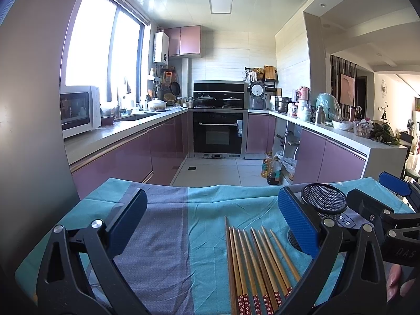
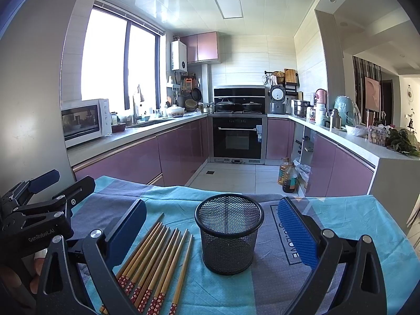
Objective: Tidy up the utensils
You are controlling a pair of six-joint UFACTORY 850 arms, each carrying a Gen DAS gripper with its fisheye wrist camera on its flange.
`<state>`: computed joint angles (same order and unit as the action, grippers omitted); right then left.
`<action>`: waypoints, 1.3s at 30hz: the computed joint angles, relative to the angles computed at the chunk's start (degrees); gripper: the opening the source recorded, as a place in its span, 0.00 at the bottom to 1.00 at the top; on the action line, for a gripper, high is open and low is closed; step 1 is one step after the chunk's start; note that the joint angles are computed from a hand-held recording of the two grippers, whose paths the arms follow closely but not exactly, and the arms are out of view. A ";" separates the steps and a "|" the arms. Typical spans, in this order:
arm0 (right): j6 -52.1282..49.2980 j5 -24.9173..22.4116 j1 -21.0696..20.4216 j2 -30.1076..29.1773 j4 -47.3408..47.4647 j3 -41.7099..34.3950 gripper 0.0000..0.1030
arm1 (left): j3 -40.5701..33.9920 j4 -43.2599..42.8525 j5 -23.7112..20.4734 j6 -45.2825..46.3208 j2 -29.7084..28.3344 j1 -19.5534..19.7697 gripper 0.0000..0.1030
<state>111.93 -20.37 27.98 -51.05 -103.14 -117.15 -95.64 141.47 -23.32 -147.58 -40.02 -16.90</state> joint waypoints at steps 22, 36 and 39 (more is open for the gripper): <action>2.05 -3.48 0.31 -0.17 -2.35 0.15 0.94 | -1.86 -4.70 1.16 3.13 -1.33 -0.10 0.96; -0.58 -4.50 0.54 -0.54 0.33 -0.59 0.94 | -3.98 -6.04 3.61 4.62 -2.62 0.38 0.96; -1.75 -4.45 0.52 -0.79 1.59 -1.10 0.94 | -3.90 -5.63 3.50 4.20 -2.62 0.40 0.96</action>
<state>110.18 -24.82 28.50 -51.84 -101.55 -118.25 -99.54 135.84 -19.82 -143.38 -42.64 -16.50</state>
